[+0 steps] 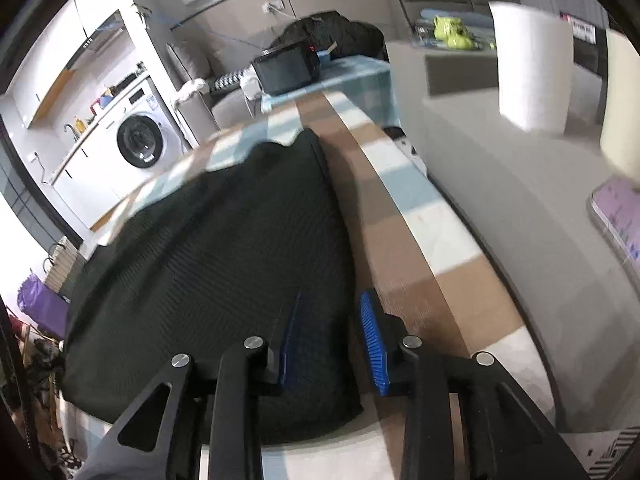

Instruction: Fold small clothes

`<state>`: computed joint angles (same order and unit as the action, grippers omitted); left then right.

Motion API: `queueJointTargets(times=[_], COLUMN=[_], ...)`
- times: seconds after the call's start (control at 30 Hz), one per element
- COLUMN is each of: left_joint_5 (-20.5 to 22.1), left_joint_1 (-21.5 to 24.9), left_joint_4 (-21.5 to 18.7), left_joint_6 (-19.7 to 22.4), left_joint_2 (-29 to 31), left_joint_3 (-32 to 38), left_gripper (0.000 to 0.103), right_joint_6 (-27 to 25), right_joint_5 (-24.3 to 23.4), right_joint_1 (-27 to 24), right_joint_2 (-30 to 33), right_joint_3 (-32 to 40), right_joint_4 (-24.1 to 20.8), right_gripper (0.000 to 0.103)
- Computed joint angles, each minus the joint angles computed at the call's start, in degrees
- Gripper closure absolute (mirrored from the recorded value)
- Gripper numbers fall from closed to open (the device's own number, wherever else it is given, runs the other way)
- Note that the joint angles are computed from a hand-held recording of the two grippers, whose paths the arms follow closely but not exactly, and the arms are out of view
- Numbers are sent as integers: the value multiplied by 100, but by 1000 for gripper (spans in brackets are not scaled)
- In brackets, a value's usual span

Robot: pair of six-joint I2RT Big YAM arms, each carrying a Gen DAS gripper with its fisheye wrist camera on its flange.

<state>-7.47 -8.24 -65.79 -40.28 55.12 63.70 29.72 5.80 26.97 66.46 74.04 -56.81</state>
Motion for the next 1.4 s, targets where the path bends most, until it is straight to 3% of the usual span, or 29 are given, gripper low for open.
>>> queueJointTargets(times=[0.1, 0.17, 0.37, 0.4, 0.47, 0.53, 0.7, 0.83, 0.9, 1.03, 1.23, 1.4], left_joint_5=[-69, -87, 136, 88, -55, -287, -545, -33, 127, 190, 566, 277], left_joint_1=[-226, -377, -694, -742, -884, -1044, -1311, -1173, -1157, -1218, -1070, -1055], left_joint_4=[-105, -176, -124, -110, -36, -111, -210, -93, -19, 288, 862, 1300], left_joint_6=[-172, -294, -798, -858, -1017, -1228, -1652, -2019, -2190, -2475, -2622, -2767], left_joint_2=[-157, -275, -575, -591, -669, -721, -1049, -1451, -1584, -1724, -1445, -1116], left_joint_3=[-60, -114, -352, -376, -470, -519, -635, -838, -915, -1060, -1204, -1176], left_gripper=[74, 65, 65, 67, 95, 100, 100, 100, 94, 55, 53, 52], right_joint_6=[-80, -114, -140, -166, -193, -204, -340, -310, -299, -286, -312, -288], right_joint_5=[-266, -446, -1019, -1089, -1172, -1153, -1095, -1168, -1206, -1329, -1523, -1550], right_joint_1=[91, 189, 508, 559, 695, 797, 944, 927, 928, 986, 1078, 1141], right_joint_2=[70, 127, 496, 551, 630, 699, 755, 740, 748, 815, 890, 858], right_joint_3=[182, 246, 415, 431, 458, 488, 507, 452, 453, 467, 496, 438], right_joint_4=[171, 304, 481, 490, 505, 478, 341, 291, 291, 330, 397, 429], right_gripper=[60, 58, 58, 58, 58, 58, 58, 58, 57, 54, 54, 52])
